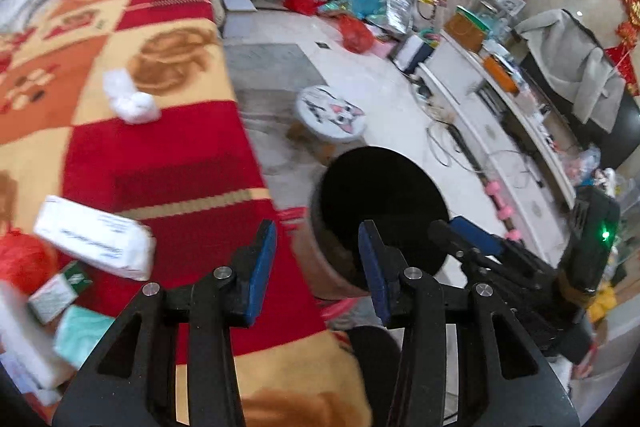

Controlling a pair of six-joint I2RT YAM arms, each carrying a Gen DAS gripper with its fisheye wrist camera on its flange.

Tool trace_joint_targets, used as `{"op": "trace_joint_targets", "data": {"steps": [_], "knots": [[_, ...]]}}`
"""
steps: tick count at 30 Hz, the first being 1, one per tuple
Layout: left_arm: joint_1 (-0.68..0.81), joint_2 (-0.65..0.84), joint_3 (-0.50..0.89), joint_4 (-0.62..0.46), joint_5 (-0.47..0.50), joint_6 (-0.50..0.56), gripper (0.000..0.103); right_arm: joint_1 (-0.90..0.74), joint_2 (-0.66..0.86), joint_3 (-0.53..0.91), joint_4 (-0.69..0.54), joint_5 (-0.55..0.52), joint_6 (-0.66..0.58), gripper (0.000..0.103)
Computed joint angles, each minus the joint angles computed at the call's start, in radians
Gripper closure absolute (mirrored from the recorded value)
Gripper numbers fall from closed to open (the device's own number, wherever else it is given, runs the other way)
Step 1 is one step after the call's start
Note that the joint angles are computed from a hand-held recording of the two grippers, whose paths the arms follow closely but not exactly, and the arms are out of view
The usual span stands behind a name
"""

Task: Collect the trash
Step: 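Open both tools over the black bin to drop sponge and wrapper, then move both open tools back over the trash on the bed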

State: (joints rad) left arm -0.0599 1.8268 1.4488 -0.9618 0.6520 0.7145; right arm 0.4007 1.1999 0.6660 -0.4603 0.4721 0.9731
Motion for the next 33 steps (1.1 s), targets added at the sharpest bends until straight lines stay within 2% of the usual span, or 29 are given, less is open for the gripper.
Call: {"op": "trace_joint_targets", "data": {"steps": [15, 17, 20, 22, 26, 33], "knots": [[0.208, 0.034, 0.066, 0.065, -0.023, 0.034, 0.062, 0.114, 0.29, 0.245, 0.064, -0.034, -0.047, 0.061], [0.237, 0.039, 0.081, 0.071, -0.019, 0.042, 0.062, 0.125, 0.334, 0.286, 0.072, -0.047, -0.06, 0.06], [0.278, 0.051, 0.098, 0.092, -0.017, 0.06, 0.062, 0.141, 0.404, 0.355, 0.081, -0.067, -0.087, 0.052], [0.312, 0.073, 0.127, 0.099, -0.017, 0.073, 0.062, 0.148, 0.449, 0.401, 0.096, -0.085, -0.103, 0.044], [0.376, 0.134, 0.214, 0.078, -0.011, 0.09, 0.062, 0.162, 0.53, 0.5, 0.1, -0.117, -0.131, 0.044], [0.481, 0.313, 0.474, 0.008, 0.0, 0.1, 0.06, 0.187, 0.668, 0.678, 0.074, -0.156, -0.191, 0.044]]}}
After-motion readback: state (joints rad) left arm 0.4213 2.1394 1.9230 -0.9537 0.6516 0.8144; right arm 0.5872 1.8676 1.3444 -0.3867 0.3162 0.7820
